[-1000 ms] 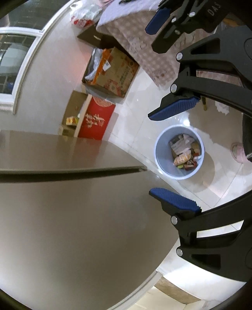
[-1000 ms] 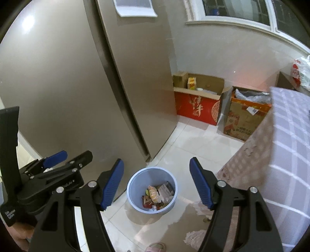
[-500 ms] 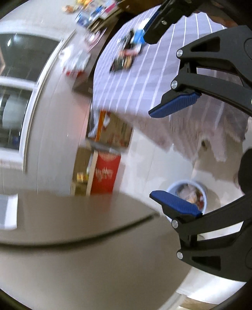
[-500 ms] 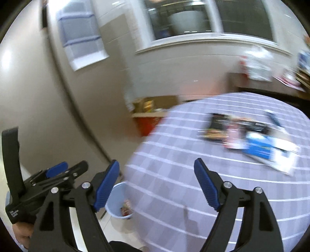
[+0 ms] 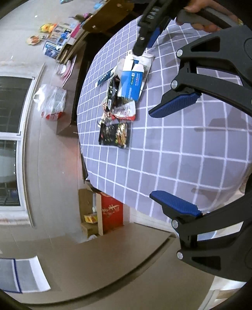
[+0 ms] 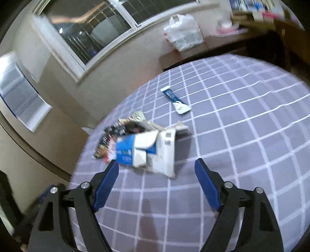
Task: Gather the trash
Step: 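Grasp the red snack wrapper with the left gripper while the right gripper grasps the white tissue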
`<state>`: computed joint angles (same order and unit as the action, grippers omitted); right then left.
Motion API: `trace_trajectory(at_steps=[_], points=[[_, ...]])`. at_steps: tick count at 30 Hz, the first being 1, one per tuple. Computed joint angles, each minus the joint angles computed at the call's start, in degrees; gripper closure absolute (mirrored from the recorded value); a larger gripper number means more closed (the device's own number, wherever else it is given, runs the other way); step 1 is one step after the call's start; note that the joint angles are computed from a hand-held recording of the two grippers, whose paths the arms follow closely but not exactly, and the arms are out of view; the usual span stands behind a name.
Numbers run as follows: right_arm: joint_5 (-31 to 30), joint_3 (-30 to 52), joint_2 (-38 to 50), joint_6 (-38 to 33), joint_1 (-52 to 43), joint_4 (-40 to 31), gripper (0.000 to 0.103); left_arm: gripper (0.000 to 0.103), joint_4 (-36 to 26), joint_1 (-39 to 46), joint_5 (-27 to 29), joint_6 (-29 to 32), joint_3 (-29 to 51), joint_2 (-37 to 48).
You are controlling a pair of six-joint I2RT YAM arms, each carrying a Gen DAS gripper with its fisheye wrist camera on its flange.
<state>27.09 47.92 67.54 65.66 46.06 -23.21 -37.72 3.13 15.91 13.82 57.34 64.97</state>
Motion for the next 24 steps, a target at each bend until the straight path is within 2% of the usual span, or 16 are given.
trace_trajectory(at_steps=[2, 4, 7, 9, 10, 12, 13, 15, 18, 22, 24], points=[[-2.1, -0.8, -0.1, -0.8, -1.5, 2.4, 0.024, 0.026, 0.2, -2.0, -1.0, -1.1, 0.9, 0.9], [-7.4, -2.7, -0.3, -2.7, -5.0, 7.1, 0.024, 0.026, 0.4, -3.6, -1.8, -2.1, 1.8, 2.3], [-10.6, -2.3, 0.9, -4.7, -6.8, 9.4, 0.026, 0.026, 1.0, -5.0, -2.7, -2.8, 2.7, 4.1], [-12.3, -2.0, 1.8, -6.2, -8.0, 10.4, 0.060, 0.026, 1.5, -5.7, -3.0, -3.4, 3.2, 5.2], [-13.6, -1.5, 2.6, -6.5, -8.7, 10.0, 0.067, 0.026, 1.6, -6.0, -2.9, -3.5, 3.6, 6.0], [-14.7, -2.2, 2.7, -8.0, -9.7, 11.3, 0.072, 0.026, 1.8, -6.8, -2.6, -4.1, 4.1, 7.4], [-14.1, -2.1, 2.6, -8.5, -9.3, 11.3, 0.074, 0.026, 2.0, -7.3, -2.5, -4.5, 4.3, 8.0], [-12.0, -2.9, 1.2, -9.6, -7.9, 12.1, 0.084, 0.026, 2.9, -8.3, -2.7, -5.2, 4.3, 9.1], [-1.1, -0.3, -0.7, -11.9, -2.1, 7.0, 0.095, 0.026, 3.5, -10.1, -2.3, -6.1, 5.1, 11.4], [11.1, 5.4, 0.4, -14.5, 3.1, -1.1, 0.096, 0.027, 4.6, -13.0, -3.5, -7.1, 6.5, 15.1], [11.6, 5.7, 0.0, -15.7, 3.0, -1.5, 0.096, 0.027, 5.0, -14.4, -3.7, -7.2, 7.6, 17.2]])
